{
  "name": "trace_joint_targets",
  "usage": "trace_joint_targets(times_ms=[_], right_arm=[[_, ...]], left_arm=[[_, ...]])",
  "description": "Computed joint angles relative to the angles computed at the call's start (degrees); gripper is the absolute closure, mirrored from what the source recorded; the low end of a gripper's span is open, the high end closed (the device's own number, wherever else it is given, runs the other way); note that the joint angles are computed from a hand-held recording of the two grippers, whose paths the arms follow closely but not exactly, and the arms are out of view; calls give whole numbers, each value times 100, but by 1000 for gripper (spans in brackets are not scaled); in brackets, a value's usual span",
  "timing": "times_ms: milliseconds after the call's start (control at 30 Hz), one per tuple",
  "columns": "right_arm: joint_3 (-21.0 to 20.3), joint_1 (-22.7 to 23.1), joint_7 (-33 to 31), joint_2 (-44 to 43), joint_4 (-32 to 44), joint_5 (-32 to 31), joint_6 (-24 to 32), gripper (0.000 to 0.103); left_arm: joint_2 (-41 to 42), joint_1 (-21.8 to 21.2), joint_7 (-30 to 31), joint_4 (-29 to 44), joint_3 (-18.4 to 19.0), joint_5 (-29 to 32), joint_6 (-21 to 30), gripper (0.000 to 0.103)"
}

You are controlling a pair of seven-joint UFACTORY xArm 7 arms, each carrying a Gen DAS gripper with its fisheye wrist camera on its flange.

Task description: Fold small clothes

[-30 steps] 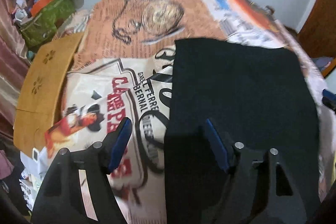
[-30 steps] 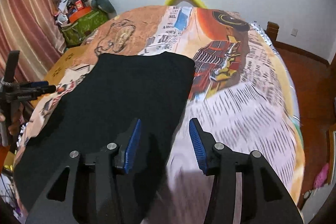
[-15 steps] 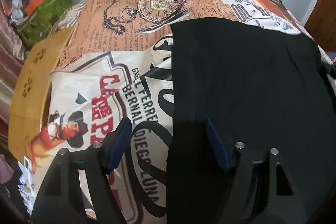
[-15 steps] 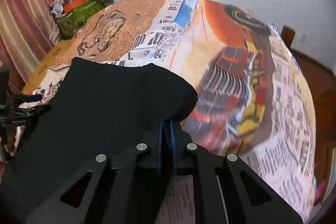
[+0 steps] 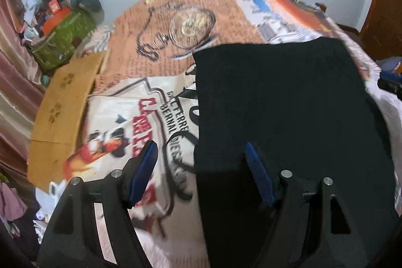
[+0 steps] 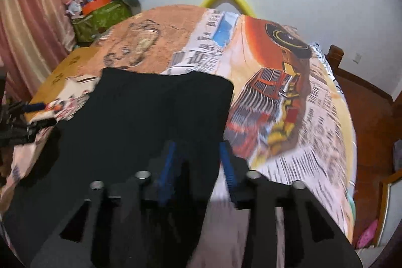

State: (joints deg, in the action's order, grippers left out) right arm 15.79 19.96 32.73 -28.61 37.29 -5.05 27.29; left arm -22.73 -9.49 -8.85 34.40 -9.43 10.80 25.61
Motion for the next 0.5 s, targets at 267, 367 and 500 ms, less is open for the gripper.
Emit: trace_joint_targets(times_ms=[267,367,500], right_arm=[[251,579,170,-1749,-410,373,1207,49],[514,677,211,-2159,-382,295,1729,42],[793,843,397,-2589,-430,327,2140,34]], left_arm=[[-2416,-465,558,-856,418,-849,1389,19],[-3097,-474,618,-1097,453,-1051,2018,18],[-3810,-474,640,-1427,426,-1220,2798,18]])
